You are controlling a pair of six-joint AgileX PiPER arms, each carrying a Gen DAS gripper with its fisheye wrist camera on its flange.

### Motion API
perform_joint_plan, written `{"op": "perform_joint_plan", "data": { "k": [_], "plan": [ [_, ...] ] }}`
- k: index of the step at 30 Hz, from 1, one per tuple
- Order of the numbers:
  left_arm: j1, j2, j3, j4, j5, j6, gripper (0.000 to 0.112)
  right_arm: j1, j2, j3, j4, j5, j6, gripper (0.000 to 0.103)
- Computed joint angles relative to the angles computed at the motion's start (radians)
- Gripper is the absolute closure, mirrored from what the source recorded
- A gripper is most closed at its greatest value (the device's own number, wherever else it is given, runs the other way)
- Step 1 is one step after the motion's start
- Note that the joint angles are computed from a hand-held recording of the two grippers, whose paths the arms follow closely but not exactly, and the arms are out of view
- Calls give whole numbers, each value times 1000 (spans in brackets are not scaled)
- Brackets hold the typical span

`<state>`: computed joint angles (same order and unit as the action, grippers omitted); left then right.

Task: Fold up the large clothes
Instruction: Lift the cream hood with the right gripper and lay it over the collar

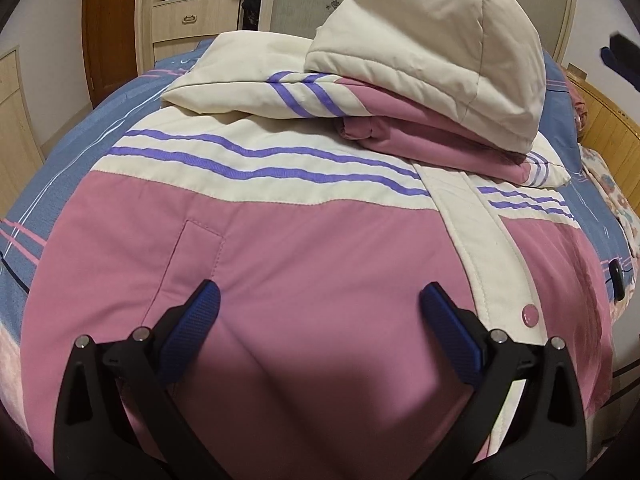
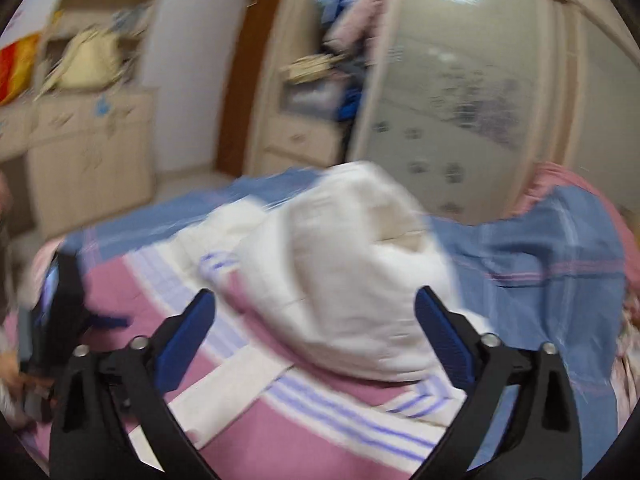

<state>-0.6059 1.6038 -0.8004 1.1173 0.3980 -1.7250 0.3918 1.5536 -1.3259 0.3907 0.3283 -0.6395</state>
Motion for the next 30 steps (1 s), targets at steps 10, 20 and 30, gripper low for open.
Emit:
{"op": "perform_joint_plan", "data": {
  "k": [10, 20, 30],
  "plan": [
    [-27, 14, -12, 12, 34, -29, 12, -30, 570, -681, -339, 483, 210, 16],
    [-43, 22, -14, 26, 54, -54, 12, 20, 475, -737, -705, 269, 668, 94],
    [21, -52, 27, -29, -36, -26, 12, 125, 73, 112, -741, -117, 401, 92]
  ]
}}
